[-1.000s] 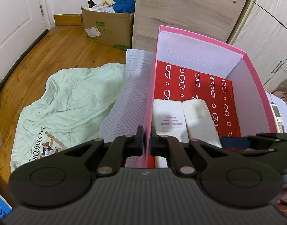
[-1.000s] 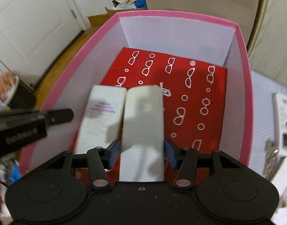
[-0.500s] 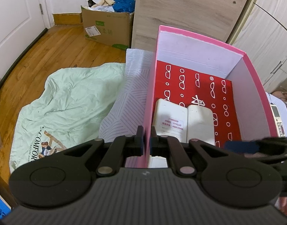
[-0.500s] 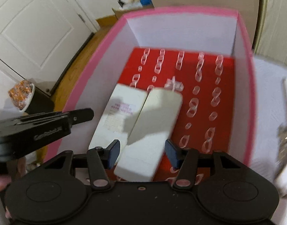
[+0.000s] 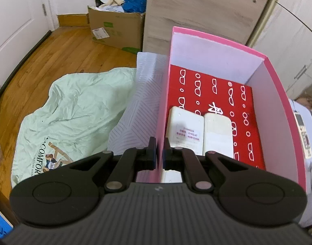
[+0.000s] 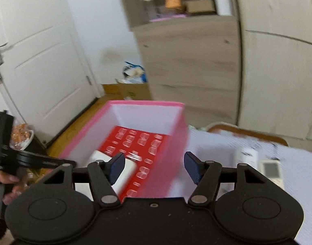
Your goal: Organize rigid objects
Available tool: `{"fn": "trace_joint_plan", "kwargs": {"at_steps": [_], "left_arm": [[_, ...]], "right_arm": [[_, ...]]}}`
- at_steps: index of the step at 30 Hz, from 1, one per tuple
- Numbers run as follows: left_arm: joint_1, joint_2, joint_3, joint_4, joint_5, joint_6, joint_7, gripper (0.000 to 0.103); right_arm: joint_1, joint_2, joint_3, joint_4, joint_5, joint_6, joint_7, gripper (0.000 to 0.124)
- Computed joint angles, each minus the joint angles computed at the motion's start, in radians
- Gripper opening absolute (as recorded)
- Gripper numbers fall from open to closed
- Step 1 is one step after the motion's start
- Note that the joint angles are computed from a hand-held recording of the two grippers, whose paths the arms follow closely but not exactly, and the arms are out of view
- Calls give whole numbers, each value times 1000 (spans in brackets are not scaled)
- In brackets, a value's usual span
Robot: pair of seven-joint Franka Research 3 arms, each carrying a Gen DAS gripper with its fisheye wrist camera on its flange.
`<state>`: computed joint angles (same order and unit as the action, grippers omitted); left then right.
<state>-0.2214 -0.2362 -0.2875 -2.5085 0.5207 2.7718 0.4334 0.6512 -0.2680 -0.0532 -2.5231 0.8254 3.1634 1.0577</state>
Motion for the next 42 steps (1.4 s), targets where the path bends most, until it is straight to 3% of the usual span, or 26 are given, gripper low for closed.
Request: {"fn": "trace_joint_plan", "kwargs": {"at_steps": [5, 11, 17, 22, 25, 31, 34, 36, 39, 40, 42], "left_arm": [[-23, -3, 24, -7, -57, 6, 97, 5], [-20, 5, 9, 7, -44, -18, 130, 4], [-22, 27, -18, 47, 20, -92, 112, 4], [-46, 37, -3, 69, -11, -134, 141, 6], [-54, 44, -1, 83, -23, -155, 161, 8], [-68, 45, 24, 81, -111, -148, 212, 11], [-76, 37, 38, 70, -174, -130, 260, 18], [-84, 32, 47, 64, -223, -115, 301, 40], [-73, 22, 34, 63, -222, -116, 299, 63], [-66, 18, 23, 71, -202, -140, 281, 69], [-57, 22, 5, 108, -165, -223, 253, 95]], "right_arm": [[-43, -92, -59, -65, -7, -83, -43, 69], [-311, -98, 83, -129, -224, -138, 114, 69], [-440, 9, 109, -104, -408, -183, 237, 66], [-409, 81, 62, -68, -388, -192, 215, 64], [-429, 93, 91, -69, -441, -178, 245, 64], [-506, 144, 152, -36, -661, -169, 447, 64], [-483, 167, 129, -17, -659, -182, 449, 59], [-480, 169, 124, -12, -669, -188, 473, 58], [-489, 172, 129, -10, -727, -187, 523, 58], [-488, 171, 128, -10, -736, -189, 532, 58], [-484, 172, 123, -8, -736, -194, 541, 58]]}}
